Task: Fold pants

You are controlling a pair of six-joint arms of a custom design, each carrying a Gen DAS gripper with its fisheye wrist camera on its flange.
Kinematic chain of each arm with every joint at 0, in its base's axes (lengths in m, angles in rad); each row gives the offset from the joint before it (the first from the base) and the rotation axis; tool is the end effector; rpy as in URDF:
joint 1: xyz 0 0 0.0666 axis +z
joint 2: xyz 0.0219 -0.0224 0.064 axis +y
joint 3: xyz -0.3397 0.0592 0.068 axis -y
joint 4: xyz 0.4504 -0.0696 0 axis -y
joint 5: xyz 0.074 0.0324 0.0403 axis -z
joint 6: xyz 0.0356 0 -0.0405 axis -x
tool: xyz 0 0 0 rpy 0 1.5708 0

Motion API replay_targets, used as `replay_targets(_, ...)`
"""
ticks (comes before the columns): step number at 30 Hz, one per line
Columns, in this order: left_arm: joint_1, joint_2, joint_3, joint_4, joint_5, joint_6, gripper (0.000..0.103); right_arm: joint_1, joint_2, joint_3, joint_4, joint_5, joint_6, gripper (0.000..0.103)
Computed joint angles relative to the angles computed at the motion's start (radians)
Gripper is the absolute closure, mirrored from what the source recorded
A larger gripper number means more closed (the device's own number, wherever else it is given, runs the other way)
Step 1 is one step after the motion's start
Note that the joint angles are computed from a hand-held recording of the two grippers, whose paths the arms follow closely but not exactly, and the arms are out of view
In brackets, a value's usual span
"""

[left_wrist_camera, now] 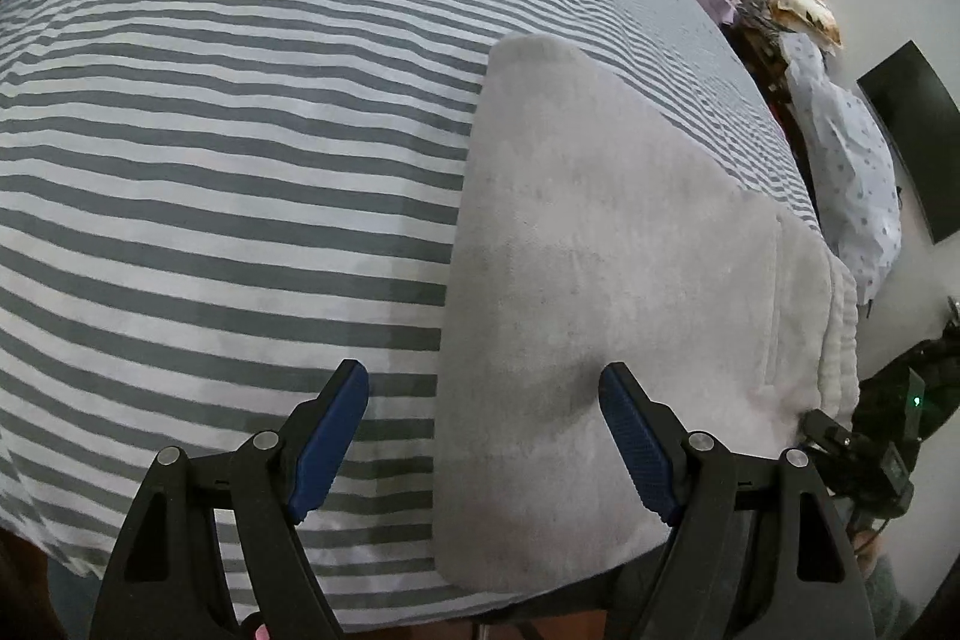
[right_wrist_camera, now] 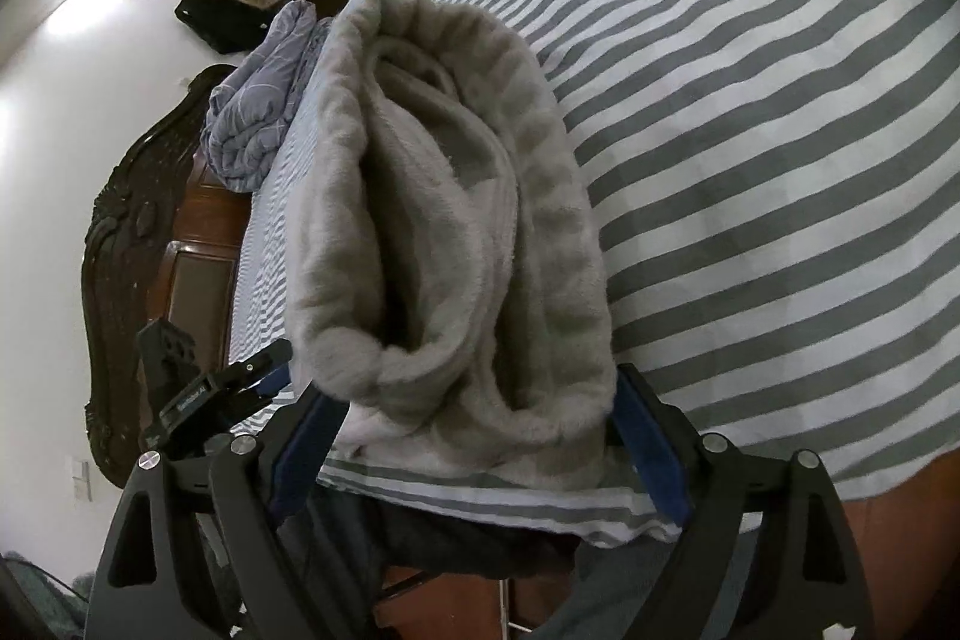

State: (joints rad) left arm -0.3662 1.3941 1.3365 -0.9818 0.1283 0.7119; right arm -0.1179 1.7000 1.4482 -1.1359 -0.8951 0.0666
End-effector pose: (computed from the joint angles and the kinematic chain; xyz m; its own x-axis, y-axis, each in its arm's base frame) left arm 0.4968 -0.1958 0.3567 -0.8810 -0.3561 -0.3116 -0.2111 0.8852 -0.4146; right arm 0.5858 -0.0418 0.2518 -0.9698 0.0730 -0.2327 -0.1323 0.6441 0.7534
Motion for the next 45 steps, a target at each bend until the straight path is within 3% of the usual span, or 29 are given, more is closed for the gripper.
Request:
replay_targets(6,0.016,0.007,-0.003,0.03,0.017,-0.026,0.02,0.004,0.035,0.012,0.06,-0.043,-0.039,0.016)
replay_targets(12,0.019,0.035,0.016,0.066,0.037,-0.042,0.02,0.014,0.069,0.033,0.16,-0.096,-0.158,0.017)
replay_targets(20,-0.01,0.095,0.072,0.078,0.011,-0.054,0.02,0.033,0.108,0.101,0.069,-0.053,-0.068,0.017)
replay_targets(24,-0.015,0.106,0.089,0.056,-0.002,-0.059,0.02,0.04,0.112,0.12,0.04,-0.015,-0.064,0.024)
replay_targets(27,-0.017,0.105,0.094,0.043,-0.006,-0.072,0.025,0.048,0.101,0.129,0.014,0.031,-0.047,0.034)
replay_targets(37,-0.038,0.099,0.116,0.009,-0.064,-0.089,0.045,0.083,0.076,0.139,0.022,0.124,-0.088,0.047)
replay_targets(45,-0.027,0.083,0.111,0.019,-0.046,-0.026,0.06,0.108,0.021,0.114,0.051,0.177,-0.133,0.056)
